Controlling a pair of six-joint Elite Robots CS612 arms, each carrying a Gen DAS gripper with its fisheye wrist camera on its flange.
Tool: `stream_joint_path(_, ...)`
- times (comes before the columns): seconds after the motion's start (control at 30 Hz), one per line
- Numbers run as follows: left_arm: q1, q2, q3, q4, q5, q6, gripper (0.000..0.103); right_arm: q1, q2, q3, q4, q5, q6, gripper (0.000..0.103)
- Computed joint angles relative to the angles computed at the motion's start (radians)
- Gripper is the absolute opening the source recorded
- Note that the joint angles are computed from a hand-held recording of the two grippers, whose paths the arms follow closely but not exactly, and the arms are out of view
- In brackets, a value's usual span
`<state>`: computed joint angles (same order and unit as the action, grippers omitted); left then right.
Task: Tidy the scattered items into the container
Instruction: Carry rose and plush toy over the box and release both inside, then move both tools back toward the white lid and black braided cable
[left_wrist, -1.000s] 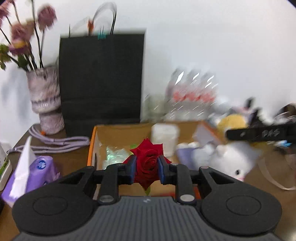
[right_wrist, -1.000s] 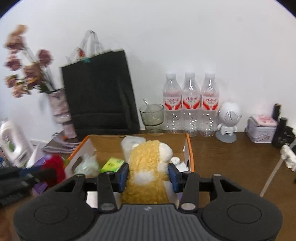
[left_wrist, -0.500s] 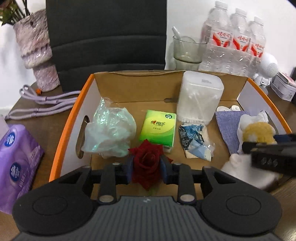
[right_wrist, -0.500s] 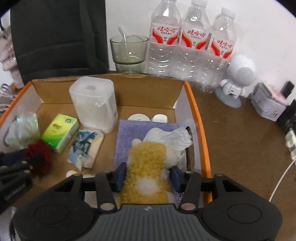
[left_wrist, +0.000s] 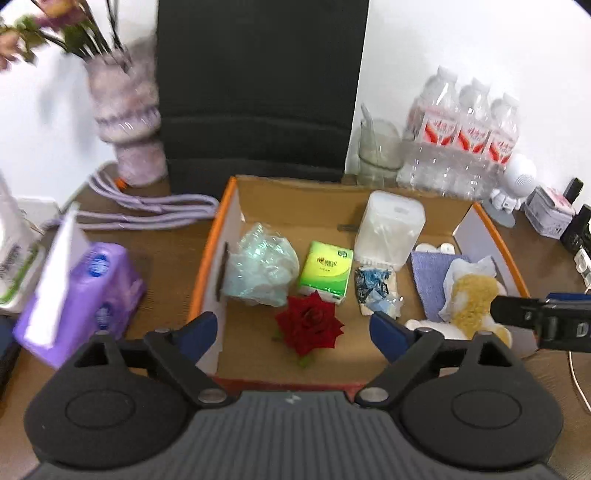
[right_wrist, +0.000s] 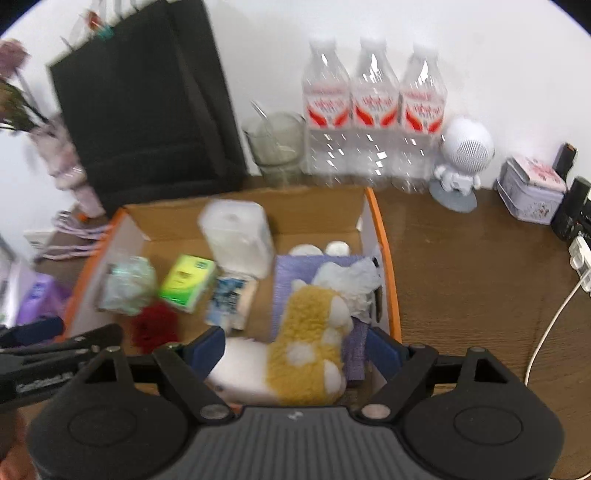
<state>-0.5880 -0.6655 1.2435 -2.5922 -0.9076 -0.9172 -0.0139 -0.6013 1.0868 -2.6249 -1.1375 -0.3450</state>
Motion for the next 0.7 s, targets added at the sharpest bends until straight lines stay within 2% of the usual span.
stream_joint_path(0.07,-0.040,-0.012,0.058,-0.109,0.149,0.060,0.103,-0.019,-0.024,0.056,-0.077,0.085,-0.028,0.084)
stream_joint_path(0.13,-0.078,-0.018,0.111,-0.224,0.261,0.127,0.103,-0.043,-0.055,0.133,-0.178,0.172,-0.067,0.088)
stream_joint_path(0.23,-0.129,-0.047,0.185,-0.246,0.328,0.078,0.103,-0.080,-0.104,0.253,-0.320,0.229,-0.088,0.090)
stream_joint_path(0.3,-0.165,-0.058,0.248,-0.340,0.361,0.052,0.103,-0.115,-0.136,0.342,-0.415,0.276,-0.093,0.092)
stream_joint_path(0.37,-0.201,-0.065,0.308,-0.419,0.390,0.017,0.103,-0.162,-0.156,0.433,-0.519,0.367,-0.119,0.096)
stream_joint_path(0.43,-0.232,-0.076,0.354,-0.393,0.420,-0.064,0.103,-0.213,-0.156,0.499,-0.590,0.466,-0.192,0.099)
stream_joint_path(0.53,-0.262,-0.092,0.398,-0.288,0.439,-0.183,0.103,-0.278,-0.151,0.557,-0.591,0.517,-0.332,0.099)
stream_joint_path(0.57,-0.269,-0.098,0.409,-0.254,0.445,-0.226,0.103,-0.298,-0.146,0.565,-0.595,0.517,-0.347,0.099)
stream_joint_path(0.63,-0.277,-0.105,0.420,-0.195,0.444,-0.310,0.103,-0.321,-0.134,0.577,-0.652,0.474,-0.297,0.099)
stream_joint_path(0.7,-0.281,-0.103,0.424,-0.210,0.431,-0.304,0.103,-0.333,-0.118,0.582,-0.702,0.429,-0.287,0.099)
